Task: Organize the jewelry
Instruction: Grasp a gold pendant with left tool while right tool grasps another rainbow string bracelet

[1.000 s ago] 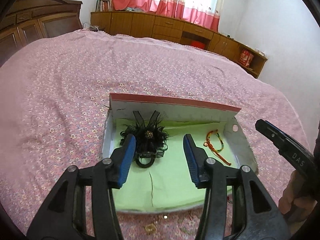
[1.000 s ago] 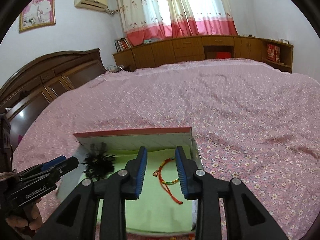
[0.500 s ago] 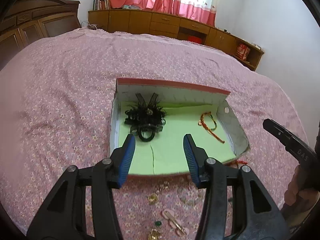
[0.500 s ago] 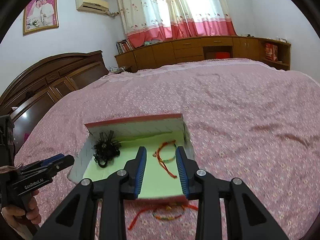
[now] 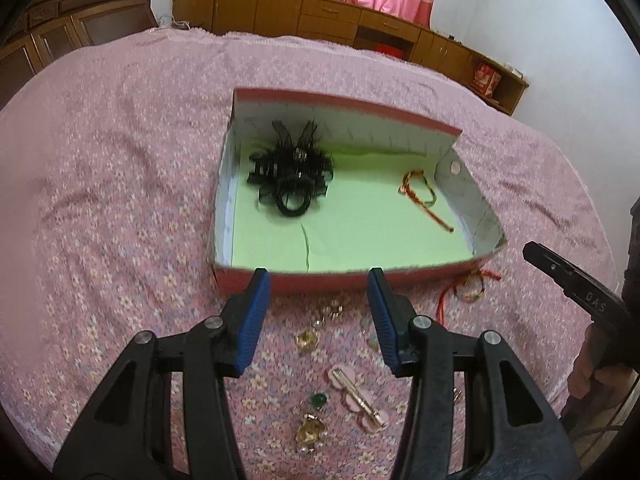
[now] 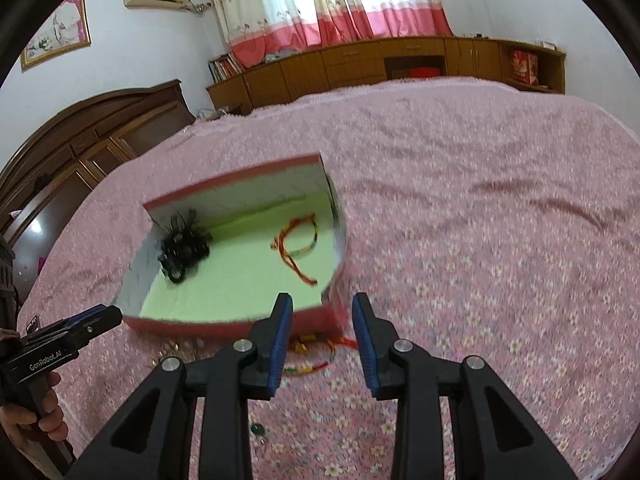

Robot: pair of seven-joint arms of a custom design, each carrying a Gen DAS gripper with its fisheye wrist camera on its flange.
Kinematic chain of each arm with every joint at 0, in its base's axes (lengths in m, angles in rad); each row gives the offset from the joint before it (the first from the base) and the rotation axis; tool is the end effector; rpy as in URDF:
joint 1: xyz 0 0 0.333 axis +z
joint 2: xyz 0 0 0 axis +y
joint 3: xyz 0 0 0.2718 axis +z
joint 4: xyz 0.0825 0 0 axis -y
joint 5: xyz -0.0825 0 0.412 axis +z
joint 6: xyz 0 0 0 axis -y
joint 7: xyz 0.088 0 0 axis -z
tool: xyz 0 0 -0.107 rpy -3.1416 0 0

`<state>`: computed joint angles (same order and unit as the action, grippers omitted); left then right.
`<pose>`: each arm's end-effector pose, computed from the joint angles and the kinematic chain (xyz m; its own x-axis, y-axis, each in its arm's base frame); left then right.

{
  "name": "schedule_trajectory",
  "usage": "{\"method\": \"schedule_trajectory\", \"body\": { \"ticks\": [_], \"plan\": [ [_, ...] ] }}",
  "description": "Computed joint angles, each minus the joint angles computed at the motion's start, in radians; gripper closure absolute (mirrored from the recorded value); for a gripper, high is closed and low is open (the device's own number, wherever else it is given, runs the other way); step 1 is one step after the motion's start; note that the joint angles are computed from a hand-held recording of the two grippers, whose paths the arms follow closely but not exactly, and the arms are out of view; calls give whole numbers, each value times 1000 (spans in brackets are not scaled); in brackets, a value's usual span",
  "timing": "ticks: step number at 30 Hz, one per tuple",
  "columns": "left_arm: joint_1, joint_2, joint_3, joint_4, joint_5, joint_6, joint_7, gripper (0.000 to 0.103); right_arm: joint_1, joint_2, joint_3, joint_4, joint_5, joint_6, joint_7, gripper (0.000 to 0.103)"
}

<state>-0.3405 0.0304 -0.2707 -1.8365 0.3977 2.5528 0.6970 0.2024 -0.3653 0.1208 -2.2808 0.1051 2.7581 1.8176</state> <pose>0.5255 -0.3726 0.5335 -0.0658 -0.9760 0.2076 -0.7573 -0.0866 -0.6473 0.5066 0.1704 0.5477 0.1076 -0.9659 -0.2357 -0.7006 0.0945 -0.7073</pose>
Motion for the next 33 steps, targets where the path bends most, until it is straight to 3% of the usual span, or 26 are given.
{"method": "schedule_trajectory", "body": {
  "ticks": [20, 25, 33],
  "plan": [
    [-6, 42, -2, -25, -93, -28, 57, 64, 25, 45, -15, -9, 31, -77, -14, 69],
    [-13, 60, 1, -12, -62, -52, 44, 82, 27, 59, -15, -5, 30, -85, -9, 69],
    [-18, 96, 2, 18, -65, -67, 37, 83, 29, 87, -17, 6, 24, -82, -1, 69]
  ]
}}
